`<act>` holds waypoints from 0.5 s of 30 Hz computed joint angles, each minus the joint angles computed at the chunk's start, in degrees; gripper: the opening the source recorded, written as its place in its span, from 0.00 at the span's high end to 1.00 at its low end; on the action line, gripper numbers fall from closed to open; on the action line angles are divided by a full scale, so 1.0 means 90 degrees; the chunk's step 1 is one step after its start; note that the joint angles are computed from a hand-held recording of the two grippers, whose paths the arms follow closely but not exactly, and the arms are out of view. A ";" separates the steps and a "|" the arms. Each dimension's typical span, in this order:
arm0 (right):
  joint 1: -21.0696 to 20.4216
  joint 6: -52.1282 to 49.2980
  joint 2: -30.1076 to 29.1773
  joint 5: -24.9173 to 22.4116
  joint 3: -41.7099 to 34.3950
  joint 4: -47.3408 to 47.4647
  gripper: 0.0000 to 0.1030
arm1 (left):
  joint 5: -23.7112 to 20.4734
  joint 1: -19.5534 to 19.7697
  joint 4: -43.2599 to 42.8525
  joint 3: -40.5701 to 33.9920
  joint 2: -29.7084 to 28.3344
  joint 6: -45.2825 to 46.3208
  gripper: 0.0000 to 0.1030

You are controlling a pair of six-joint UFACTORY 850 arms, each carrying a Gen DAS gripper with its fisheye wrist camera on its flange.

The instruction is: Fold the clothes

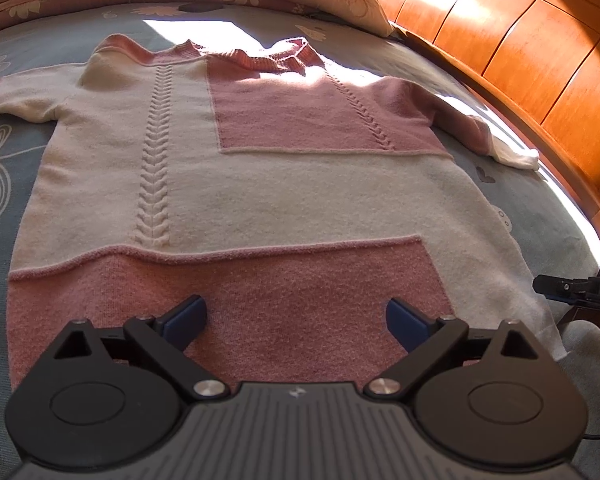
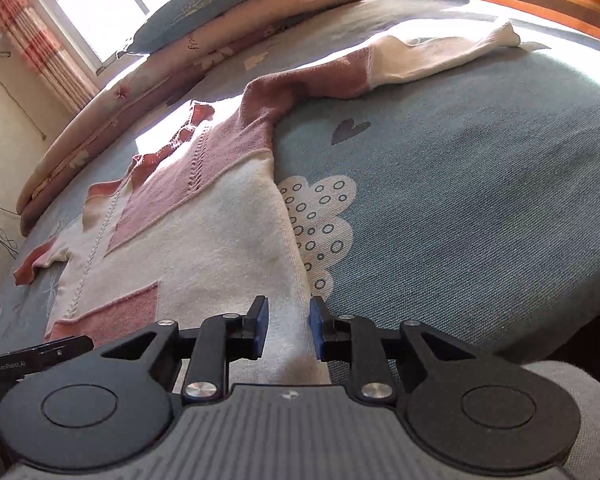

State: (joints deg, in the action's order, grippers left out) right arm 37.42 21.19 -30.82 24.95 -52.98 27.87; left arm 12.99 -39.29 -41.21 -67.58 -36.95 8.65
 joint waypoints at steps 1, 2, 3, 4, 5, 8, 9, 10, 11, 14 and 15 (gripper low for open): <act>0.0029 -0.0403 -0.0023 -0.0042 -0.0051 0.0394 0.75 | -0.0003 -0.0003 -0.0044 -0.0002 0.0001 0.0048 0.06; 0.0036 -0.0539 -0.0016 0.0010 -0.0055 0.0521 0.75 | -0.0011 0.0005 0.0026 0.0004 0.0007 -0.0025 0.06; 0.0011 -0.0451 -0.0009 0.0085 -0.0033 0.0382 0.75 | -0.0005 0.0021 0.0254 0.0023 0.0015 -0.0277 0.06; -0.0057 -0.0175 0.0018 0.0206 -0.0017 0.0021 0.74 | 0.0006 0.0040 0.0509 0.0045 0.0024 -0.0561 0.06; -0.0140 -0.0026 0.0033 0.0336 -0.0045 -0.0267 0.73 | 0.0026 0.0058 0.0770 0.0069 0.0035 -0.0890 0.06; -0.0458 0.0416 -0.0150 0.0733 -0.0345 -0.1050 0.67 | 0.0104 0.0107 0.1436 0.0133 0.0061 -0.1803 0.06; -0.0628 0.0923 -0.0303 0.0822 -0.0527 -0.1589 0.67 | 0.0126 0.0121 0.1603 0.0151 0.0068 -0.2026 0.06; -0.0802 0.1474 -0.0478 0.0869 -0.0743 -0.2166 0.67 | 0.0138 0.0128 0.1703 0.0162 0.0073 -0.2154 0.06; -0.0959 0.1956 -0.0676 0.0870 -0.1002 -0.2680 0.67 | 0.0147 0.0134 0.1792 0.0172 0.0077 -0.2265 0.06; -0.1300 0.2937 -0.1284 0.0588 -0.1906 -0.3799 0.67 | 0.0107 0.0150 0.1876 0.0149 0.0071 -0.2369 0.05; -0.1404 0.3341 -0.1508 0.0456 -0.2257 -0.4299 0.67 | 0.0079 0.0156 0.1919 0.0130 0.0063 -0.2414 0.04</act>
State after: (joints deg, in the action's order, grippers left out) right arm 24.79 51.26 -44.40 29.05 -73.29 -10.82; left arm 13.71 -37.88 -23.94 -66.41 -36.38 -13.08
